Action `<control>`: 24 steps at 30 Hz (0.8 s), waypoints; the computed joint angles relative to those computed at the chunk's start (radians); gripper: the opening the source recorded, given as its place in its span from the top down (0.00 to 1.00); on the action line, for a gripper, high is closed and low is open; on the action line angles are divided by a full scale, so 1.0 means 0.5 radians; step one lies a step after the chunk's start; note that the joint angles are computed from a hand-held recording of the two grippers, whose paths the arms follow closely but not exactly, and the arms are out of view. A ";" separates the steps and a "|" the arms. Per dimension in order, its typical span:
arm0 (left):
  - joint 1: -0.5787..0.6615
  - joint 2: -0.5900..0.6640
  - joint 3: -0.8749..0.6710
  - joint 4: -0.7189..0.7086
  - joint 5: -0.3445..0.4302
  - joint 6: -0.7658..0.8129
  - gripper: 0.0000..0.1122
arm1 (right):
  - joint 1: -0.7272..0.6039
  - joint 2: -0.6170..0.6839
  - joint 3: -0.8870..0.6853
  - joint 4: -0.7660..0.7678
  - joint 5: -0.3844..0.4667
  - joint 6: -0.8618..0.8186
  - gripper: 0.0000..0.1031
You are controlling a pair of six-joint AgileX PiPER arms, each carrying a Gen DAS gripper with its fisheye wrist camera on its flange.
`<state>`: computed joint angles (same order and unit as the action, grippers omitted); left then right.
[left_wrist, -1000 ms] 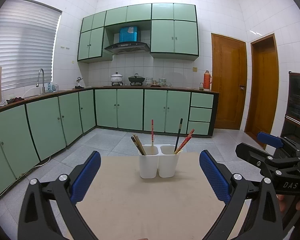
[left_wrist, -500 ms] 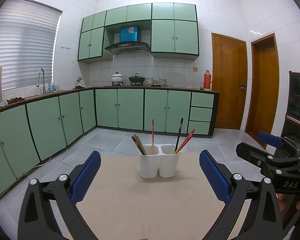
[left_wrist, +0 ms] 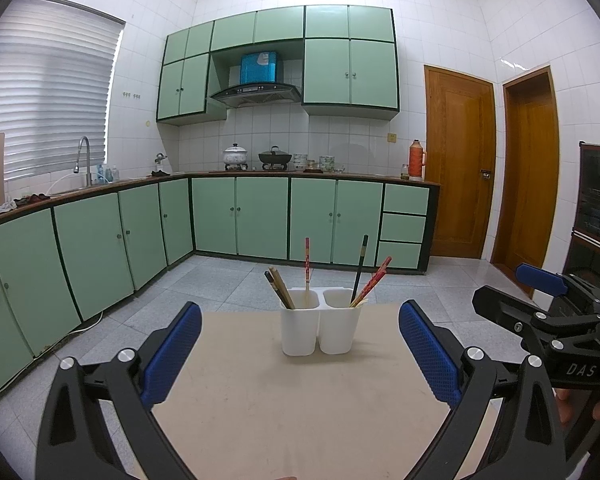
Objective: Organize utensils
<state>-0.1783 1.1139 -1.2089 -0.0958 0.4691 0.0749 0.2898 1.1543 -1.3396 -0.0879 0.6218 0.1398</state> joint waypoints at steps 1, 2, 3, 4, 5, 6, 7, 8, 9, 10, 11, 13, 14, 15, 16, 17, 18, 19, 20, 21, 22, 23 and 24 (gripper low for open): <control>0.000 0.001 -0.001 -0.001 0.000 0.000 0.14 | 0.013 0.001 -0.003 -0.021 0.003 0.019 0.05; 0.001 0.001 -0.002 -0.005 0.002 0.005 0.14 | 0.012 0.001 -0.002 -0.018 0.001 0.016 0.05; 0.002 0.000 -0.001 -0.006 0.002 0.006 0.14 | 0.012 0.002 -0.003 -0.020 0.001 0.017 0.05; 0.004 -0.001 0.000 -0.007 0.002 0.007 0.14 | 0.007 0.002 -0.002 -0.013 0.002 0.013 0.05; 0.003 0.001 -0.003 -0.010 0.003 0.009 0.14 | 0.011 0.003 -0.004 -0.020 0.004 0.019 0.05; 0.004 0.000 -0.003 -0.012 0.003 0.011 0.14 | 0.007 0.001 -0.001 -0.014 0.001 0.014 0.05; 0.004 -0.001 -0.001 -0.009 0.001 0.011 0.14 | 0.010 0.001 -0.002 -0.019 0.002 0.020 0.05; 0.001 0.002 -0.005 -0.002 0.003 0.004 0.14 | 0.005 0.001 -0.002 -0.009 0.002 0.010 0.05; 0.006 0.001 -0.003 -0.011 0.004 0.014 0.14 | 0.014 0.003 -0.006 -0.021 0.006 0.023 0.05; 0.011 0.000 0.002 -0.021 0.000 0.024 0.14 | 0.012 0.001 -0.004 -0.020 0.003 0.020 0.05; 0.012 -0.001 0.004 -0.021 0.000 0.025 0.14 | 0.004 0.001 -0.003 -0.007 0.001 0.007 0.05; 0.005 0.002 -0.002 -0.004 0.001 0.006 0.14 | 0.003 0.002 -0.004 -0.006 0.003 0.006 0.05; 0.005 0.003 -0.004 -0.007 0.003 0.008 0.14 | 0.010 0.003 -0.006 -0.017 0.004 0.017 0.05; 0.012 -0.002 0.003 -0.021 0.003 0.023 0.14 | 0.002 0.001 -0.004 -0.003 0.002 0.003 0.05; 0.020 -0.007 0.010 -0.035 0.000 0.040 0.14 | 0.005 0.002 -0.005 -0.008 0.003 0.009 0.05; 0.015 -0.003 0.004 -0.024 0.001 0.027 0.14 | 0.009 0.004 -0.007 -0.016 0.004 0.018 0.05; 0.018 -0.004 0.005 -0.031 0.002 0.032 0.14 | 0.013 0.005 -0.008 -0.022 0.006 0.025 0.05; 0.022 -0.005 0.007 -0.041 0.002 0.040 0.14 | 0.003 0.003 -0.006 -0.006 0.006 0.006 0.05; 0.025 -0.005 0.010 -0.045 -0.001 0.044 0.14 | 0.005 0.005 -0.002 -0.012 0.001 0.011 0.05; 0.035 -0.006 0.014 -0.060 -0.002 0.059 0.14 | 0.018 0.006 -0.004 -0.034 0.005 0.033 0.05; 0.046 -0.007 0.019 -0.080 -0.003 0.079 0.14 | 0.010 0.007 0.004 -0.023 -0.004 0.023 0.05; 0.053 -0.009 0.020 -0.092 -0.001 0.091 0.14 | 0.005 0.007 0.006 -0.013 -0.006 0.014 0.05; 0.059 -0.010 0.022 -0.105 0.000 0.105 0.14 | 0.015 0.007 0.005 -0.029 -0.006 0.030 0.05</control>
<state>-0.1488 1.1088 -1.1979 -0.1484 0.4688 0.1271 0.2974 1.1580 -1.3371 -0.1025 0.6189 0.1547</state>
